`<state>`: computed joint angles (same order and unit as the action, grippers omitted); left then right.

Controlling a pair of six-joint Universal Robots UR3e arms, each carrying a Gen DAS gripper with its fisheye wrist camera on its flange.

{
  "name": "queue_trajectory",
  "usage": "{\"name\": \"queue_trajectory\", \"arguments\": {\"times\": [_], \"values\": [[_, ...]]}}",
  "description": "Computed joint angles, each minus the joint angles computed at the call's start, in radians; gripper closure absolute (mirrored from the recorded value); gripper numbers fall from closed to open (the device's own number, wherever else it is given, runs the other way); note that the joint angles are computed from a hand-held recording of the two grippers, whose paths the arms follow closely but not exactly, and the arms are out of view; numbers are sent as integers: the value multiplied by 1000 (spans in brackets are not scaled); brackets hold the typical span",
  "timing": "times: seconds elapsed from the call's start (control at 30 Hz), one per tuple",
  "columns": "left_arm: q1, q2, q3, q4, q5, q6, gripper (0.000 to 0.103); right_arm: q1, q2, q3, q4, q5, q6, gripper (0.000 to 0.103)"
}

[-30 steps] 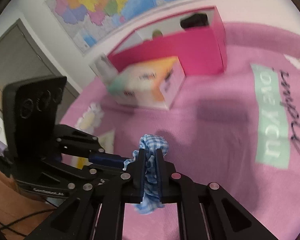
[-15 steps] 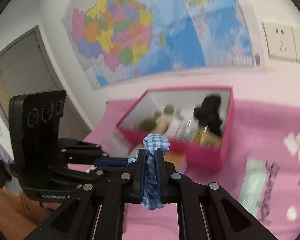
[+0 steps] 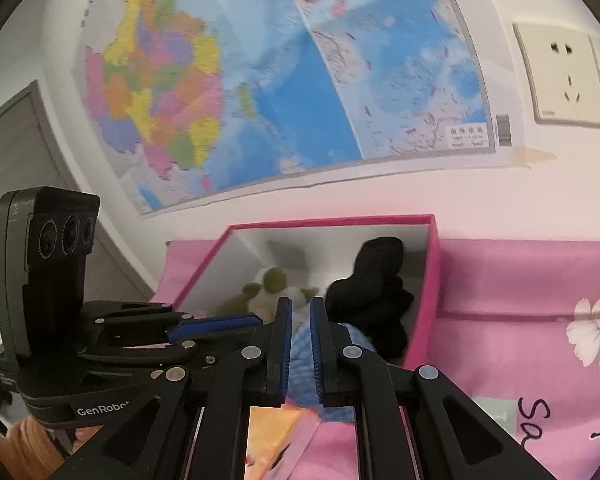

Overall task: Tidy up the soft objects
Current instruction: 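Lift the scrunchie, carry it into the pink box and open the right tool, then move the right tool back to the white duck-print wet-wipes packet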

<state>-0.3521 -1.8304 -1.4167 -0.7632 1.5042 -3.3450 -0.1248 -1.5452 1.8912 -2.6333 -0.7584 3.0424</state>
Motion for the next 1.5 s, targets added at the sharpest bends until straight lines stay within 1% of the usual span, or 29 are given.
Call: {"name": "queue_trajectory", "arguments": {"times": [0.1, 0.17, 0.23, 0.27, 0.3, 0.37, 0.47, 0.5, 0.53, 0.6, 0.63, 0.7, 0.73, 0.8, 0.83, 0.9, 1.0, 1.07, 1.13, 1.27, 1.33, 1.4, 1.5], "values": [[5, 12, -36, 23, -4, -1, 90, 3, 29, -3, -15, -16, 20, 92], [-1, 34, -69, 48, 15, 3, 90, -2, 20, 12, -11, -22, 18, 92], [0, 68, -114, 70, 7, 6, 89, -7, -1, 38, -16, -29, 15, 89], [3, 79, -127, 77, 1, 9, 86, -7, -14, 54, -27, -40, 15, 85], [2, 104, -154, 89, 0, 14, 80, -12, -27, 70, -33, -42, 13, 83], [-6, 154, -211, 122, 5, 19, 74, -27, -67, 114, -52, -39, 14, 80], [-23, 266, -318, 159, 2, 45, 70, -72, -152, 182, -27, 16, -12, 77], [-29, 315, -363, 170, -2, 54, 65, -95, -189, 208, -3, 50, -31, 74], [-37, 356, -399, 177, 3, 56, 63, -127, -245, 241, 43, 95, -63, 73], [-44, 456, -489, 189, -3, 64, 58, -175, -348, 274, 186, 168, -158, 67], [-43, 515, -540, 188, -13, 65, 57, -195, -401, 284, 271, 199, -211, 65], [-30, 615, -623, 172, -33, 60, 57, -234, -517, 278, 546, 257, -388, 63], [-25, 660, -658, 156, -38, 57, 57, -242, -560, 265, 684, 274, -479, 62], [-16, 758, -737, 109, -32, 36, 57, -232, -597, 239, 862, 275, -597, 58], [-7, 787, -759, 89, -38, 31, 57, -224, -610, 233, 923, 271, -638, 58], [7, 878, -829, 37, -34, 1, 57, -189, -626, 244, 975, 256, -673, 57], [36, 1020, -929, -44, -46, -43, 57, -136, -631, 277, 977, 244, -675, 57], [48, 1100, -970, -103, -49, -63, 57, -97, -627, 308, 926, 231, -642, 57], [72, 1209, -1010, -189, -69, -75, 57, -65, -610, 329, 885, 222, -616, 56], [26, 1276, -1058, -233, -36, -136, 57, 35, -542, 378, 704, 162, -497, 54], [-13, 1268, -1075, -215, -8, -179, 57, 89, -482, 392, 619, 133, -444, 54], [-43, 1285, -1087, -226, 17, -219, 57, 130, -437, 409, 539, 104, -395, 54], [-14, 1381, -1099, -311, -20, -218, 57, 192, -366, 421, 439, 68, -336, 54]]}}
